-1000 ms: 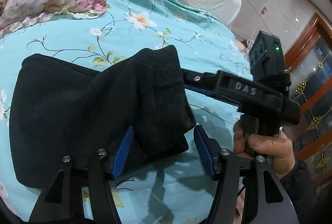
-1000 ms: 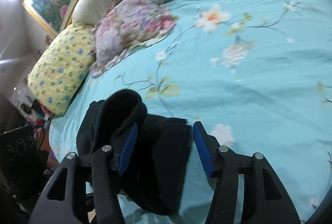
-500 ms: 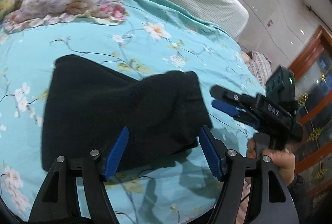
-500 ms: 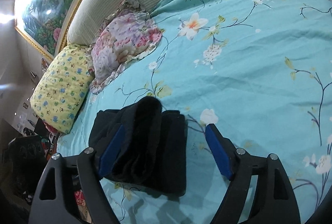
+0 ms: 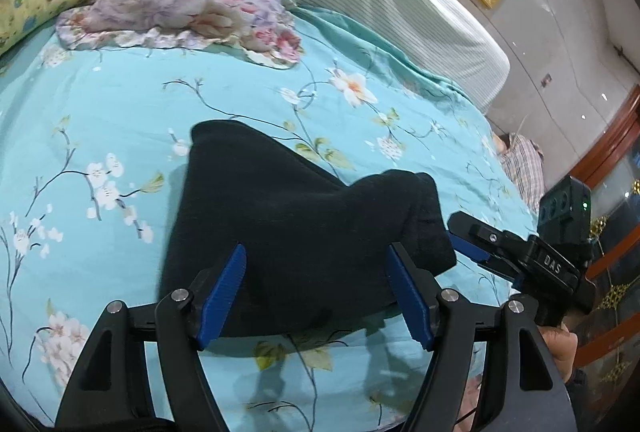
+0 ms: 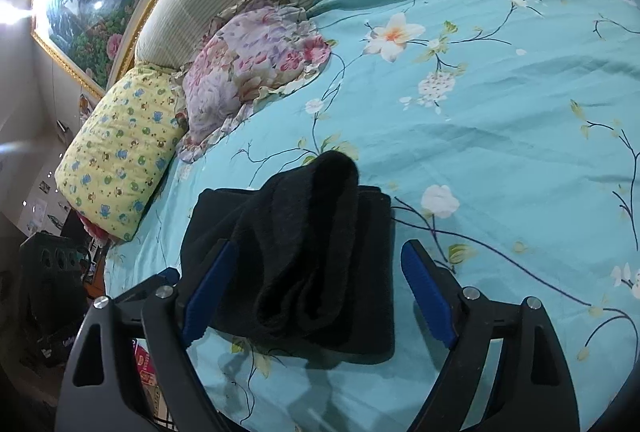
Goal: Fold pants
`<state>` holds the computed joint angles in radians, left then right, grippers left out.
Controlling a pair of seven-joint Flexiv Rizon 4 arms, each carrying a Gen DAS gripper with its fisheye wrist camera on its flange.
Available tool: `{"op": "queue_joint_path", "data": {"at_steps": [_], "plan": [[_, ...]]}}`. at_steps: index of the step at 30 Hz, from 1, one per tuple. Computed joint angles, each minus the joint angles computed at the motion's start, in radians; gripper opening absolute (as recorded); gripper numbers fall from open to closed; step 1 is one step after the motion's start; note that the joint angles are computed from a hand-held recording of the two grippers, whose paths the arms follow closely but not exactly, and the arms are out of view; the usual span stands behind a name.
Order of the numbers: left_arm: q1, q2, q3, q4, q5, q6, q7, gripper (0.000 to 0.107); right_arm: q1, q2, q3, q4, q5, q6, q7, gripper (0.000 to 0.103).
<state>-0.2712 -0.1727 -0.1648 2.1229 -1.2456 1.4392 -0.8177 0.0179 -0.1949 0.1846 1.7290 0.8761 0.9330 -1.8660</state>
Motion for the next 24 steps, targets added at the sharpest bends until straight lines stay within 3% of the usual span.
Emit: {"op": "queue_joint_path", "data": {"at_steps": [14, 24], "plan": [[0.014, 0.011, 0.027, 0.017, -0.054, 0.005, 0.009, 0.076, 0.031, 0.017, 0.003, 0.034, -0.028, 0.046, 0.06, 0.088], [0.09, -0.034, 0.046, -0.013, 0.102, -0.102, -0.112, 0.076, 0.033, -0.008, 0.007, 0.038, -0.046, 0.059, 0.11, 0.088]]}}
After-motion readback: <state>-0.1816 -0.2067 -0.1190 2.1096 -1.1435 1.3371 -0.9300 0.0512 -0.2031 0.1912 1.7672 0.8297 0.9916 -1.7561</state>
